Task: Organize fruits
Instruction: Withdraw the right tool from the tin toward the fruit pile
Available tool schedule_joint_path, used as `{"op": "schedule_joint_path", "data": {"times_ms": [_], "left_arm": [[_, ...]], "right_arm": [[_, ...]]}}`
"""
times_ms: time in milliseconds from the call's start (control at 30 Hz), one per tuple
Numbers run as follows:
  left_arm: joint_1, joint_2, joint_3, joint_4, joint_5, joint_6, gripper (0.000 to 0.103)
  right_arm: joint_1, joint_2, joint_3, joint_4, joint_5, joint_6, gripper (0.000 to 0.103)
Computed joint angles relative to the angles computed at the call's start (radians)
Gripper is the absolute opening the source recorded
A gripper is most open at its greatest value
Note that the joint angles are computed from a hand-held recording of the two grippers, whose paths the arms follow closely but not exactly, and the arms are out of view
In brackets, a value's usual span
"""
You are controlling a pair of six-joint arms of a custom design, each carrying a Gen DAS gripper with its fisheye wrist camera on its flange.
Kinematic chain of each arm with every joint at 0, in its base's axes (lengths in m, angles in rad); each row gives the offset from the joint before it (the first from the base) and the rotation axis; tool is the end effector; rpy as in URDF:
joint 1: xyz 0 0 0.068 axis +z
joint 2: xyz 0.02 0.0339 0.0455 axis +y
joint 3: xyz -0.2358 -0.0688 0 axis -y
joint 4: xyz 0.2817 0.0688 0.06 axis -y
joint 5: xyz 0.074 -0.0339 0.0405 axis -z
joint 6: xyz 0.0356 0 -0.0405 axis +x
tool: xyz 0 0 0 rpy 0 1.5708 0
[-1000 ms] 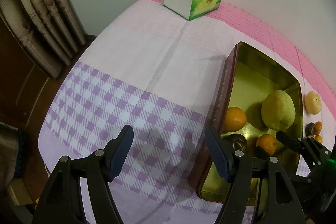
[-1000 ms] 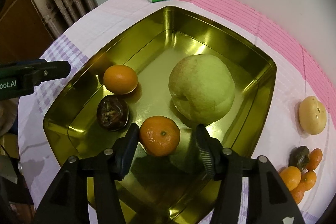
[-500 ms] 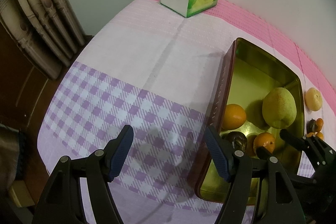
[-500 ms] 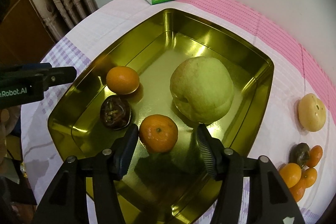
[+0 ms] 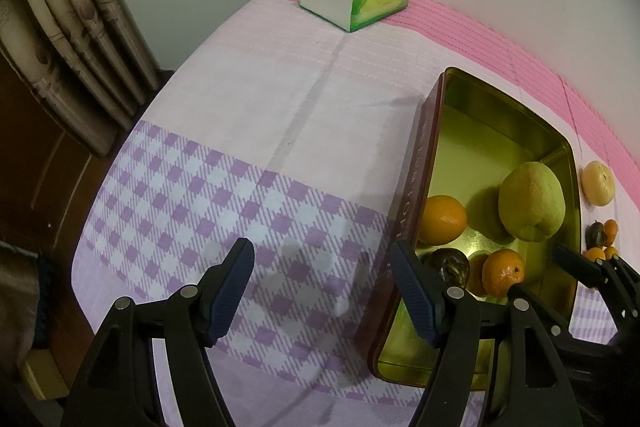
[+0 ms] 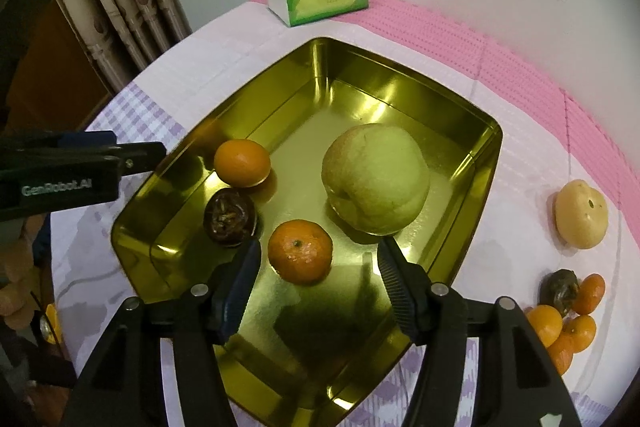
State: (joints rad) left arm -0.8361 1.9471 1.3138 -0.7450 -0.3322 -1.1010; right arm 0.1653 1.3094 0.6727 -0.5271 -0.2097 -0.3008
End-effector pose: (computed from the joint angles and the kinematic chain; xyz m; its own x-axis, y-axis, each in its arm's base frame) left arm 0.2699 -0.2815 0.1088 -0.8860 -0.2766 -0.3720 -0.2881 0.9573 -0.0257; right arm 0.2595 0.0508 0.1221 -0.7934 -0.4261 -0.4347 -0.4997 0.8637 0.0653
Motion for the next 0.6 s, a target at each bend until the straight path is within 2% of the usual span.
{"op": "schedule_joint_path", "data": {"times_ms": [333, 600], "left_arm": [[-0.004, 0.006, 0.014, -0.008, -0.011, 0.005, 0.071], [-0.012, 0.008, 0.025, -0.014, -0.036, 0.002, 0.071]], "right_arm": [[-0.074, -0.089, -0.033, -0.028, -0.067, -0.009, 0.06], [-0.248, -0.136, -0.025, -0.059, -0.129, -0.062, 0.061]]}}
